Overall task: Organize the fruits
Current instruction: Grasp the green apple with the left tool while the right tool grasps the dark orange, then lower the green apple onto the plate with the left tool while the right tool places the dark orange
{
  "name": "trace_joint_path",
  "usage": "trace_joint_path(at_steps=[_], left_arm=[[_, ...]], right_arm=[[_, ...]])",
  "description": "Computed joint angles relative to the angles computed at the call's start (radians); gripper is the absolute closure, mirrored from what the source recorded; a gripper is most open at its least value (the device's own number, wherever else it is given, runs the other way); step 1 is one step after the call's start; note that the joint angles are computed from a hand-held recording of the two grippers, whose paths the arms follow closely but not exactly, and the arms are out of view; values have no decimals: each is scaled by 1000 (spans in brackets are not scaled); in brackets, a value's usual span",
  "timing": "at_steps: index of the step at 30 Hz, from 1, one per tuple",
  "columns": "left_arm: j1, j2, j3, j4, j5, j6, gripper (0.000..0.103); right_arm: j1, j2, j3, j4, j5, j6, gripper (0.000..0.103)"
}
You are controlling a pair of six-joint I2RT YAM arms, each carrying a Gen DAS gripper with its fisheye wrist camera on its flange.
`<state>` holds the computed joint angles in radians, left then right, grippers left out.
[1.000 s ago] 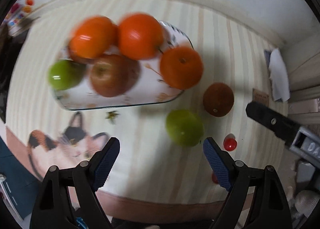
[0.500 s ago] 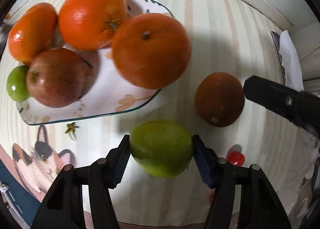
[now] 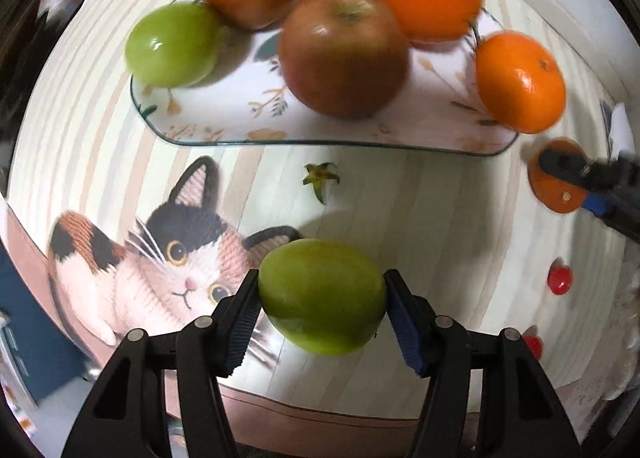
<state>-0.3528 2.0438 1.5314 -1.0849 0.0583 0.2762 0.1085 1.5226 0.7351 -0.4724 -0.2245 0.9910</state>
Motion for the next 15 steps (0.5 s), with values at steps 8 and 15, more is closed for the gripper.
trace_joint_path(at_steps=[8, 15], left_arm=[[37, 7, 2, 27, 2, 25, 45], [66, 17, 157, -89, 40, 55, 45]], right_arm=[[70, 33, 21, 12, 92, 14, 44], [106, -51, 34, -58, 147, 11, 45]])
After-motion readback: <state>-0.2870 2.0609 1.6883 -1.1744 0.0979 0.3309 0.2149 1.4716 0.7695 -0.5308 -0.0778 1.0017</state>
